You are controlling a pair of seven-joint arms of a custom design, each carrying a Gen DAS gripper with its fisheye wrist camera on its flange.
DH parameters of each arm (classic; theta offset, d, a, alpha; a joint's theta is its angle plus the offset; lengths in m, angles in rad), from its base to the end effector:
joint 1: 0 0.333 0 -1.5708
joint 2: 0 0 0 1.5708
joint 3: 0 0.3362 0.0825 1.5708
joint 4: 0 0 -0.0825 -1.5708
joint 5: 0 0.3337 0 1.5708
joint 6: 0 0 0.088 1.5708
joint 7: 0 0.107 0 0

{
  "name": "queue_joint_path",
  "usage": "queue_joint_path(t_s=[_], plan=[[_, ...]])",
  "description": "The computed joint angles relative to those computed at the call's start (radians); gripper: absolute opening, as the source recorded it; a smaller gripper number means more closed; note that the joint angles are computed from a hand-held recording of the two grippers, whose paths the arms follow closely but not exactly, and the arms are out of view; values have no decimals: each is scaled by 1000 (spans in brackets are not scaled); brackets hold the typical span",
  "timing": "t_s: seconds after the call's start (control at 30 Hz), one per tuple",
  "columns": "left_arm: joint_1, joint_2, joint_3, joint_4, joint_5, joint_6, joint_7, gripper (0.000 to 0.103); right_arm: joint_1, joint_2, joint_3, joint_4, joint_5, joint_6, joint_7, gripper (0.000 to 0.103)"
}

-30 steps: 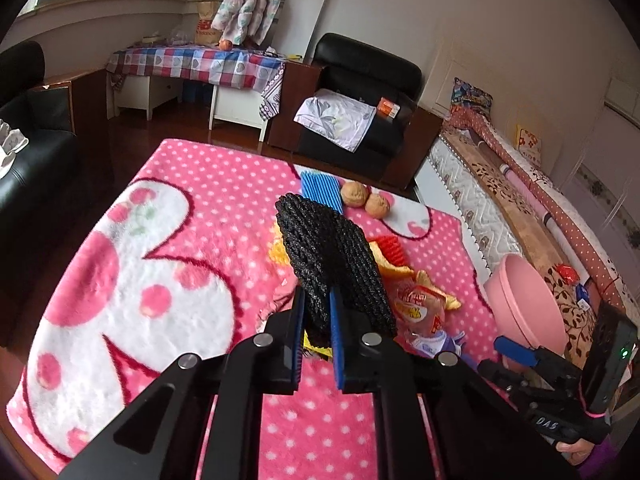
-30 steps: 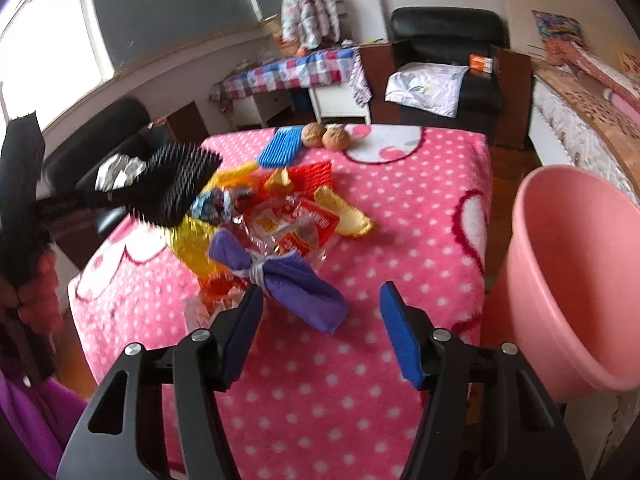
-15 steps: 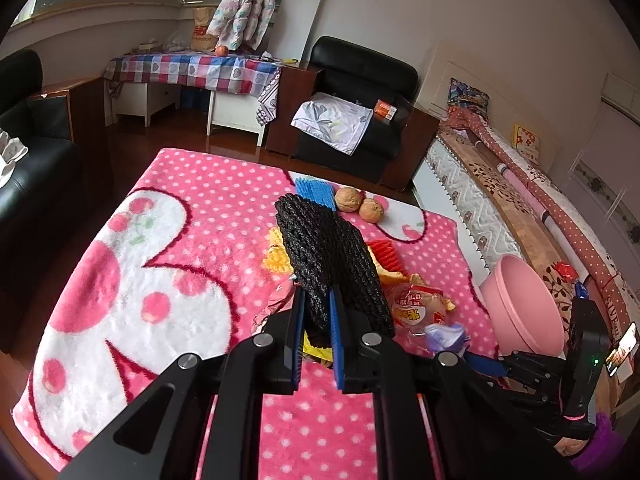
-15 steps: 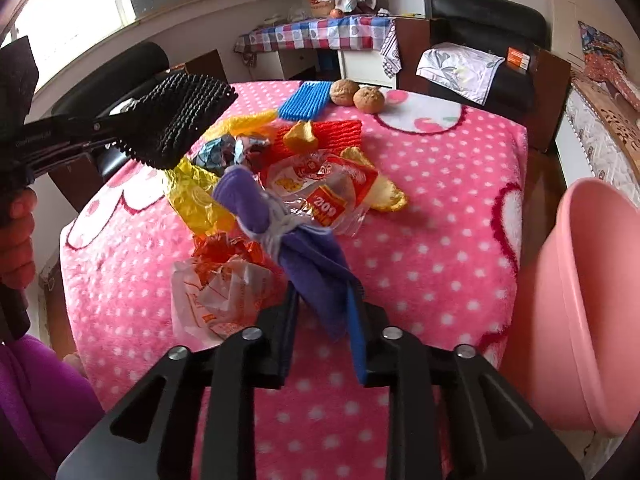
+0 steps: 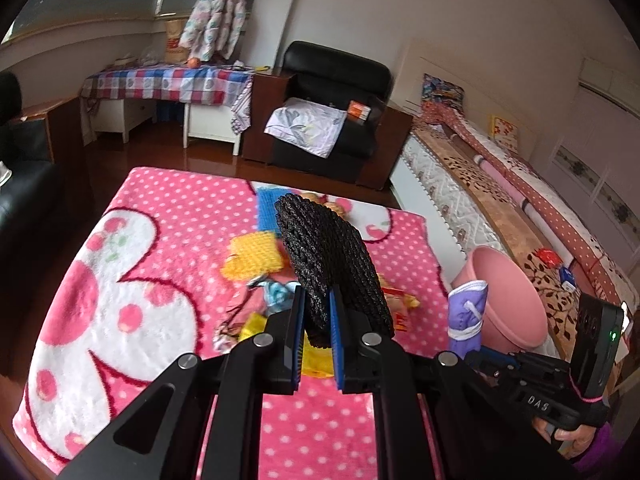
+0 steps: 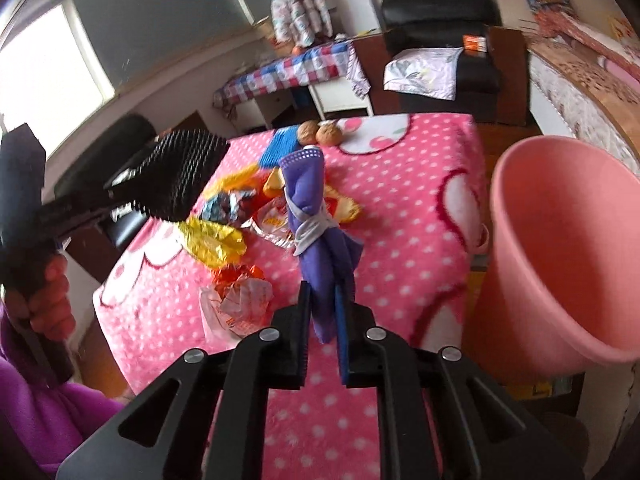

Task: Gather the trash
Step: 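Carry the black pad and purple cloth over the pink bucket with both grippers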

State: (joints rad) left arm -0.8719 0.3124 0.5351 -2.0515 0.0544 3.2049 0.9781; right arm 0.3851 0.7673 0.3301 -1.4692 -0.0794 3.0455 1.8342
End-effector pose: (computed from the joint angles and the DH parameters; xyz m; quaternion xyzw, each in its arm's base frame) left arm 0.5603 -0.2377 0.4647 -0.6703 0.6039 -0.3787 0.2064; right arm 0.6053 0.4309 0.3867 -0.7421 0.5258 -0.0567 0.4119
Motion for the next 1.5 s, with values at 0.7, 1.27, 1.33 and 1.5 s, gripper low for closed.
queue_joint_path(t_s=[0.7, 1.27, 1.33, 1.5], plan=[[344, 232, -556, 472, -12, -183, 272, 10, 176, -207, -440, -352, -45, 234, 480, 11], [301, 549, -609, 998, 11, -485, 323, 10, 179, -212, -512, -408, -68, 252, 590, 11], [297, 566, -607, 1026, 19, -507, 318, 10, 174, -210, -508, -407, -71, 248, 595, 11], [297, 595, -617, 1069, 23, -542, 318, 11, 167, -201, -501, -395, -81, 237, 605, 12]])
